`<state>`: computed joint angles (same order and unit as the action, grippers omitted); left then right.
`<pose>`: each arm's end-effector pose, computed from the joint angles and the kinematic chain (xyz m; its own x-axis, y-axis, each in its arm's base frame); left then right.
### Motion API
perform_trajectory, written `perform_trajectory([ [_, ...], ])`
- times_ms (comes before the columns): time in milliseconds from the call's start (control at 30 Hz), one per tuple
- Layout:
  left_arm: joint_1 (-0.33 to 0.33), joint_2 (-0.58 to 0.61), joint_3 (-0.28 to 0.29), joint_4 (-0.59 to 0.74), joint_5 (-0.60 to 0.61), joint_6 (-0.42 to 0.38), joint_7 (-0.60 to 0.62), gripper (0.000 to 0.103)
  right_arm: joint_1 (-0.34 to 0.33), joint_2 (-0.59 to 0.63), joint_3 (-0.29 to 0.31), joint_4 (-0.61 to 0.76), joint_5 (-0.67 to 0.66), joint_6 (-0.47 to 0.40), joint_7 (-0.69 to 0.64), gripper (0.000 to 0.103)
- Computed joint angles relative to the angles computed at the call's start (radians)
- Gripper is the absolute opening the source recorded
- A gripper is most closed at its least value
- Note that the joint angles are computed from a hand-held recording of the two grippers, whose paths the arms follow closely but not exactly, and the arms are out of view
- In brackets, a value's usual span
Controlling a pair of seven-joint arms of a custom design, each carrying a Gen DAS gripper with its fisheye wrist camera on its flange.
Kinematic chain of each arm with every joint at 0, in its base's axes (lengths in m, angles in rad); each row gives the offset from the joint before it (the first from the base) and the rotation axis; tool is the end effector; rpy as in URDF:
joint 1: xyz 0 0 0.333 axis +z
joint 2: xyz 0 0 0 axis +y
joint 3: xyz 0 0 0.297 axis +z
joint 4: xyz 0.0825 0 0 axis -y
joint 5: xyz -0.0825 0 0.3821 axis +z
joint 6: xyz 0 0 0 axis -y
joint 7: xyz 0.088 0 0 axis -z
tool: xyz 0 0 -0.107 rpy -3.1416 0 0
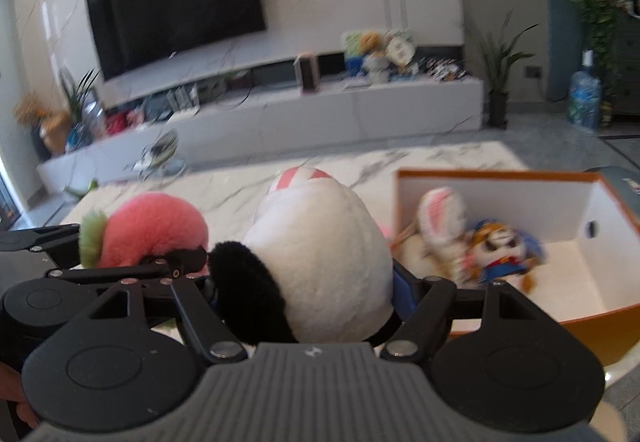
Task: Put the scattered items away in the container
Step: 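Carry the pink ball with the left tool while the right tool carries the white plush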
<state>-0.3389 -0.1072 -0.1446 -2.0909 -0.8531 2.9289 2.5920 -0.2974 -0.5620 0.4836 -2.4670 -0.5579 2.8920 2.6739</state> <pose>0.5194 -0.2220 0.5482 -0.6514 -0.7540 -0.0842 -0.3501 0.3972 -0.8483 0.4336 0.1405 0.5485 -0.2791 -0.9476 -0.1551 -0.4581 0.2734 -0.8458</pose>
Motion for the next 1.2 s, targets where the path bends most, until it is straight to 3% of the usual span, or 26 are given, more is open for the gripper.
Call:
perform_trajectory([
  [267, -0.06, 0.026, -0.051, 0.059, -0.061, 0.009, 0.058, 0.051, -0.045, -0.196, -0.032, -0.117, 0.046, -0.026, 0.011, 0.075],
  [567, -0.077, 0.093, -0.129, 0.114, 0.027, 0.041, -0.022, 0.051, -0.112, -0.309, -0.056, -0.205, 0.138, -0.041, -0.029, 0.075],
  [867, -0.059, 0.166, -0.184, 0.152, 0.313, 0.057, -0.262, 0.051, -0.158, -0.303, -0.104, -0.245, 0.213, 0.003, -0.116, 0.076],
  [1200, -0.034, 0.226, -0.194, 0.19, 0.666, 0.021, -0.552, 0.051, -0.185, -0.197, -0.14, -0.228, 0.302, 0.063, -0.233, 0.076],
])
